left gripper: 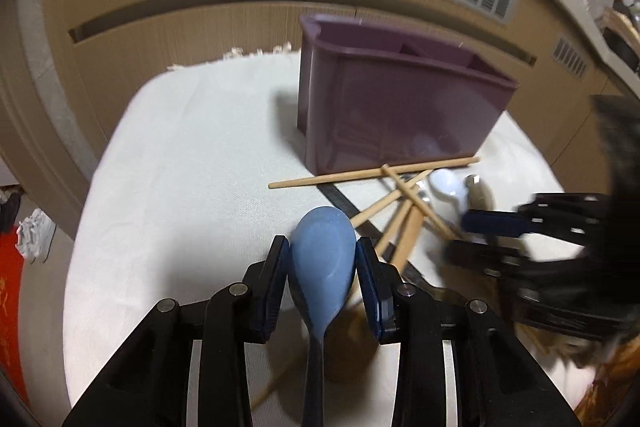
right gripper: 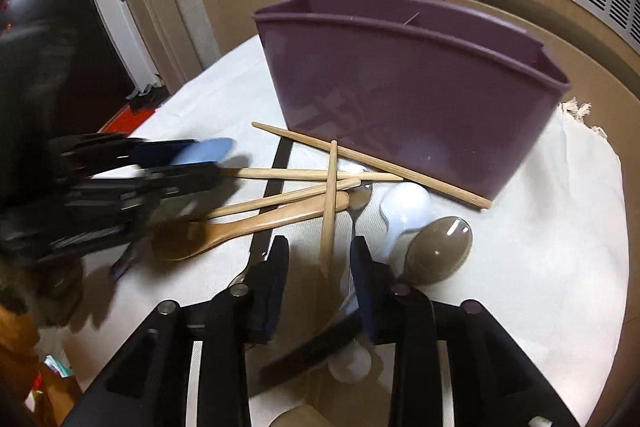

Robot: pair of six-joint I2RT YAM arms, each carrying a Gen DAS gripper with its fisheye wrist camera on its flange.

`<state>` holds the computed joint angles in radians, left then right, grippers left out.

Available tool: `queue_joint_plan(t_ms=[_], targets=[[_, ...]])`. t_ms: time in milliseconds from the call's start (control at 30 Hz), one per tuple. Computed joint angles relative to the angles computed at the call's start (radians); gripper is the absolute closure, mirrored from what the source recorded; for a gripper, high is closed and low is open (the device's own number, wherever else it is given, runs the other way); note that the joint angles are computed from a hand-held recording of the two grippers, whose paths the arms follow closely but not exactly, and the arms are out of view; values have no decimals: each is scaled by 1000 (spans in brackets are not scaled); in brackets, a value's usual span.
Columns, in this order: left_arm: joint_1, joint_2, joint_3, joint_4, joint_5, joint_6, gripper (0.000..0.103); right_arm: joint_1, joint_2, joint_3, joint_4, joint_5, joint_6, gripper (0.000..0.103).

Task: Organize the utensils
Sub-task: 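Grasp the blue spoon with the left tool while the right tool grasps a chopstick, then lift the blue spoon and chopstick up over the purple caddy with both tools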

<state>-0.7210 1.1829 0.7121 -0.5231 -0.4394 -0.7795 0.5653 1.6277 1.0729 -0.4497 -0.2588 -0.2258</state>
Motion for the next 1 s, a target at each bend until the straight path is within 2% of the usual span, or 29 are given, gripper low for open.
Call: queue_joint_plan(t_ms=[67,200,267,300,400,600,867,1000], targets=[[-40,-26,-5,-24,-43,-27,68,17,25,12,11,27,7,72],[-56,-58,-19,-30,-51,-43,68,63,45,19,38,104,-3,75],[-58,-64,-23,-32,-50,-59,68,85,41,9,52,154,-27,93],[-66,-75,-24,-44,-54,-76,68,93,36,8,47,166,-36,93],[-107,-99,-20,-85,-84,-132,68,76,1,5,8,110,-41,95],[-259,-110,51,-214,-197,-268,68,1,-241,-94,-55,5,-62,95],[-512,-9,276,-457,-387,-473,68,-133,-534,-145,-184,-152,-95,96],[-597,51,388,-598,-457,-583,68,-128,-572,-158,-203,-137,-130,96]])
